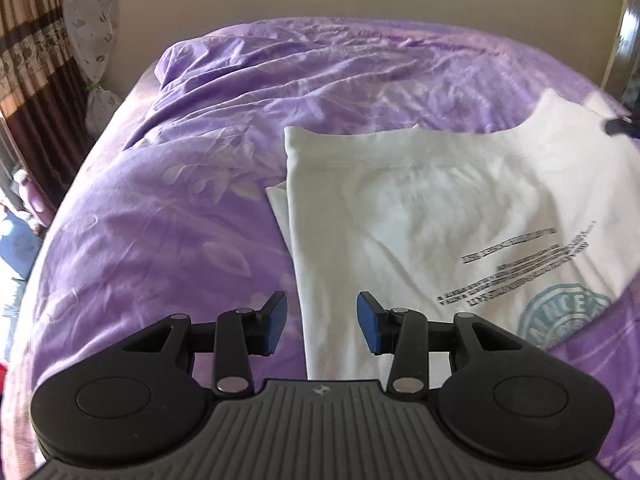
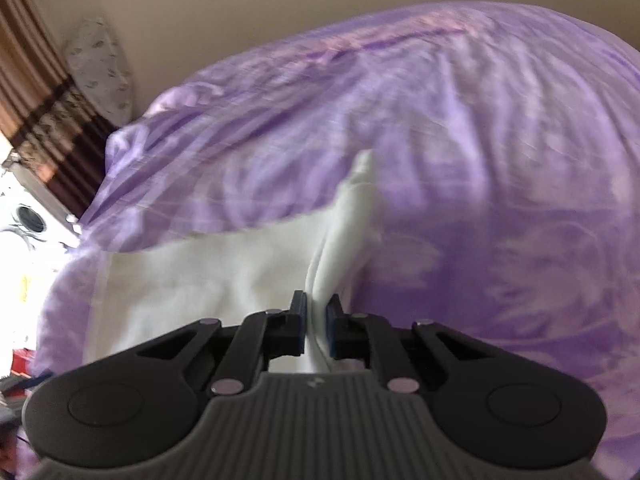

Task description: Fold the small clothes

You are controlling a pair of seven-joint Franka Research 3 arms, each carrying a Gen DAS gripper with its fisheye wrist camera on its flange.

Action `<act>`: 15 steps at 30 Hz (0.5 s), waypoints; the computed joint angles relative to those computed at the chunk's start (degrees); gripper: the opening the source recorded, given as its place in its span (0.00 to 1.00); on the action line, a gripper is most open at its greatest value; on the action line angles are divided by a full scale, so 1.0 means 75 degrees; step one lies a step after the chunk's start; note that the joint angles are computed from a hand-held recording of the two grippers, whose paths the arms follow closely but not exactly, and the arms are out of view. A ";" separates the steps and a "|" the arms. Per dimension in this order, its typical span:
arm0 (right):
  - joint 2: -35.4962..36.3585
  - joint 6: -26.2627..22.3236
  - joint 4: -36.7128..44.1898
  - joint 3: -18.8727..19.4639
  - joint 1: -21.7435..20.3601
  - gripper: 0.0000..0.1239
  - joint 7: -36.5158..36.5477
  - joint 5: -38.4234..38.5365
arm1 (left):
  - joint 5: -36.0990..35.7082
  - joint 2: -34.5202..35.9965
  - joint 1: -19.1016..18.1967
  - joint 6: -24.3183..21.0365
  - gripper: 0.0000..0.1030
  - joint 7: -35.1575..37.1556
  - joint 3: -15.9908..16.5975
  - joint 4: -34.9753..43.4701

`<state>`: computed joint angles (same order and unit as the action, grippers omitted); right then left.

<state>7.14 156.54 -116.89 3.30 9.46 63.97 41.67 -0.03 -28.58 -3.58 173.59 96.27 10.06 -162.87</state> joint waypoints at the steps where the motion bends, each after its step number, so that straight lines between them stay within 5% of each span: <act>1: -0.0025 -0.0088 0.0094 0.0072 0.0057 0.03 0.0047 0.0067 | -0.0141 -0.0111 -0.0281 0.0004 0.47 0.0208 0.0358 -0.0052; 8: 0.0382 0.0144 0.0982 0.0591 0.0974 0.03 0.0902 -0.0059 | -0.0622 -0.0722 -0.0665 -0.0043 0.47 0.1050 0.1375 -0.0335; 15: 0.2052 0.0797 0.2562 0.1046 0.1960 0.03 0.2277 -0.0712 | -0.1258 -0.1251 -0.0779 -0.0237 0.47 0.2001 0.2288 -0.0540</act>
